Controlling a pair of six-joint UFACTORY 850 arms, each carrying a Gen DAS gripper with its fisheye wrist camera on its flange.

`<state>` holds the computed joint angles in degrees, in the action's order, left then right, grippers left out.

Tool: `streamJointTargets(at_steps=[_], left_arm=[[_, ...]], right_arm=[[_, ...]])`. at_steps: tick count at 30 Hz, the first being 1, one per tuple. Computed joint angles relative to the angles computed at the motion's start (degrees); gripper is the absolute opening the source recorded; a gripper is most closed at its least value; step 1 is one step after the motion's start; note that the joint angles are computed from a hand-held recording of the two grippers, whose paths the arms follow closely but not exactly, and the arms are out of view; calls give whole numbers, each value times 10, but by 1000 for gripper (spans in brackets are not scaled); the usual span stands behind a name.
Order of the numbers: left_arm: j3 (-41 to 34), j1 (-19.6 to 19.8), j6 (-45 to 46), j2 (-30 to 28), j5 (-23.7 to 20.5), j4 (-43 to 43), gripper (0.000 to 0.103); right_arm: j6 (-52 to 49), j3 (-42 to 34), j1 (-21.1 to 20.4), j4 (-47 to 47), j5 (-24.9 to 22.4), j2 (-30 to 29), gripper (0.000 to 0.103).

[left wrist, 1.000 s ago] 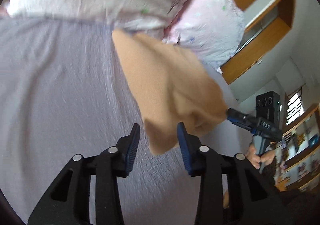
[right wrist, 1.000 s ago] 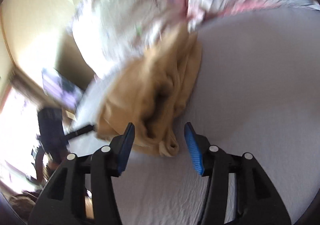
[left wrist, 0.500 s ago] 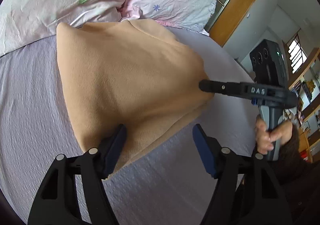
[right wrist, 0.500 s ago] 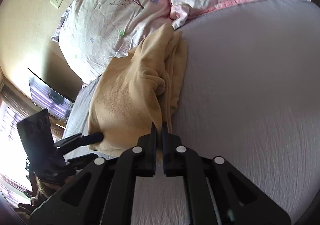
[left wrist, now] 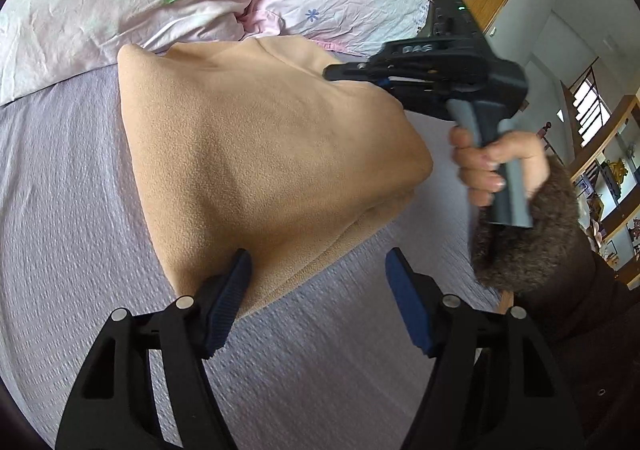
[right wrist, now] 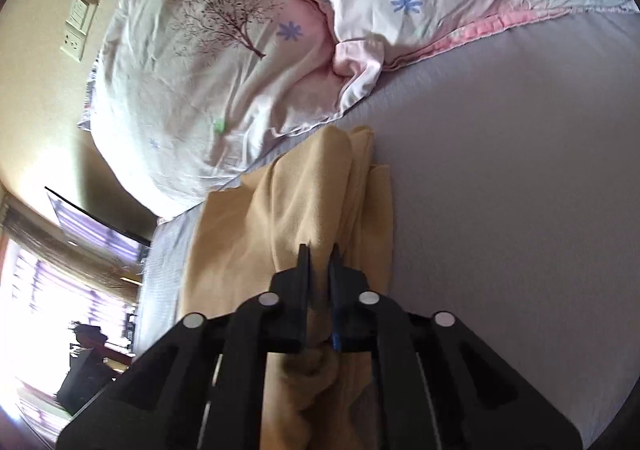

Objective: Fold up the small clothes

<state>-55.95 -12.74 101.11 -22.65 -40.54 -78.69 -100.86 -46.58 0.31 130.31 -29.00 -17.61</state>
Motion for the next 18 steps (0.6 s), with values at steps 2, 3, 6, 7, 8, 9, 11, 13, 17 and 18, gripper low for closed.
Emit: streamJointTargets(at_steps=[2, 3, 6, 7, 8, 9, 11, 13, 17, 18], left_arm=[[1, 1, 3, 0, -2, -1, 70], [2, 2, 6, 1, -2, -3, 70], [5, 2, 10, 3, -2, -7, 71], [5, 2, 12, 4, -2, -8, 71], [6, 2, 12, 4, -2, -9, 71], [7, 1, 13, 5, -1, -11, 72], [9, 1, 16, 7, 0, -14, 72], [7, 0, -13, 9, 1, 11, 72], [19, 7, -17, 24, -5, 9, 72], [29, 14, -12, 33, -12, 3, 72]], right_arm=[[-15, 9, -1, 34, 7, 1, 7], [-29, 22, -2, 57, 8, 11, 8], [-66, 73, -2, 79, -22, 59, 33], [-62, 90, -4, 62, -47, 74, 53], [-71, 108, -2, 59, -58, 91, 55], [-93, 128, 9, 68, -51, 113, 55], [-132, 156, 33, 91, -29, 138, 55], [-160, 163, 53, 109, -10, 137, 37], [-224, 176, 73, 178, 13, 125, 5], [-218, 184, 69, 177, 0, 128, 5]])
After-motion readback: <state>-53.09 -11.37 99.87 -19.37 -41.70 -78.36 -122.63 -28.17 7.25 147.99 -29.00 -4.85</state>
